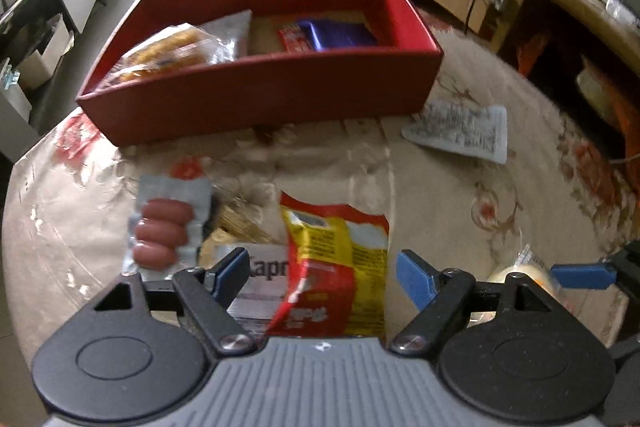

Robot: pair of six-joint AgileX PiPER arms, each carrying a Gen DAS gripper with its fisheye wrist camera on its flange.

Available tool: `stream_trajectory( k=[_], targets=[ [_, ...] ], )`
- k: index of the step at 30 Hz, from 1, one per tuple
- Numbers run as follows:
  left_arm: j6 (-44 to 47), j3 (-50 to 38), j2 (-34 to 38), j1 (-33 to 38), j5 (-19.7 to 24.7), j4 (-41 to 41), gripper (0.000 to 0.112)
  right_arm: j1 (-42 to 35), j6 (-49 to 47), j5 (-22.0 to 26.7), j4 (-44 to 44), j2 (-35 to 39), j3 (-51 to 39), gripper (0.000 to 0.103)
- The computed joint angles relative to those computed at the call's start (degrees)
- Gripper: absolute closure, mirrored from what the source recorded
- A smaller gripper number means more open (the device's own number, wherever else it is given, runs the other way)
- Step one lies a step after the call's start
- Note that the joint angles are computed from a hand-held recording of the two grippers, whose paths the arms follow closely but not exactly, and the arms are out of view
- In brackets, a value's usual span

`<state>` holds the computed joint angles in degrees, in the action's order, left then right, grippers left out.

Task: Organize snacks
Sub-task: 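Move both open tools back down to the remaining snacks on the table, then grasp the red-yellow packet with the left tool while the right tool grasps the wrapped bun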

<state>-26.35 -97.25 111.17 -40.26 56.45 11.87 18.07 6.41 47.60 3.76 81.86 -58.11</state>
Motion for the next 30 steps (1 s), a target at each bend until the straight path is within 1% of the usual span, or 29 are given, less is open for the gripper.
stream_trajectory(
  k=[3, 6, 7, 8, 9, 11, 15, 20, 23, 26, 27, 28, 29, 30],
  targets=[
    [-2.59, -1.77, 2.41, -2.44, 0.62, 5.05, 0.028, 0.21, -1.77, -0.68, 0.18, 0.70, 0.11, 0.013],
    [-3.64, -2.92, 3.85, -3.88, 1.32, 7.38, 0.030, 0.43, -2.47, -1.36, -1.04, 0.81, 0.35, 0.013],
    [-3.50, -3.14, 4.07, -4.33, 1.71, 8.19, 0.032, 0.20, -2.82, -1.48, -0.98, 0.47, 0.77, 0.013],
    [-3.14, -3.04, 4.05, -4.71, 1.83, 8.73, 0.040, 0.04, -2.97, -1.33, -0.93, 0.11, 1.04, 0.016],
    [-2.81, -2.45, 3.69, -5.17, 1.69, 9.37, 0.045, -0.08, -3.10, -1.17, -0.84, -0.33, 1.36, 0.018],
    [-1.82, -0.96, 2.55, -5.37, 1.21, 9.14, 0.051, -0.54, -3.41, -1.04, -0.65, -1.63, 2.24, 0.021],
    [-0.38, 3.47, -0.82, -5.43, -0.51, 6.70, 0.055, -1.51, -1.61, -0.74, -1.22, -4.26, 4.41, 0.022],
    [3.01, 9.02, -5.41, -5.51, -2.42, 1.02, 0.056, -0.96, 1.34, -0.40, -1.78, -7.63, 6.90, 0.024],
    [3.60, 11.78, -7.24, -6.33, -3.26, -0.14, 0.057, -0.41, 1.64, -0.47, -1.11, -8.19, 7.69, 0.024],
    [3.99, 12.73, -8.08, -5.89, -3.30, -1.32, 0.056, 1.17, 3.24, -0.58, -2.84, -7.82, 7.71, 0.022],
    [4.42, 12.81, -8.23, -5.48, -3.32, -2.19, 0.055, 1.11, 3.21, -0.51, -2.78, -7.63, 7.68, 0.021],
    [4.52, 12.85, -8.39, -5.00, -3.47, -2.88, 0.054, 1.02, 3.22, -0.46, -2.67, -7.43, 7.68, 0.018],
    [4.20, 12.93, -8.55, -4.67, -3.61, -3.01, 0.051, 0.94, 3.17, -0.43, -2.65, -7.19, 7.60, 0.017],
    [3.57, 13.04, -8.67, -4.63, -3.70, -2.63, 0.046, 1.04, 3.14, -0.50, -2.85, -7.08, 7.57, 0.017]
  ],
)
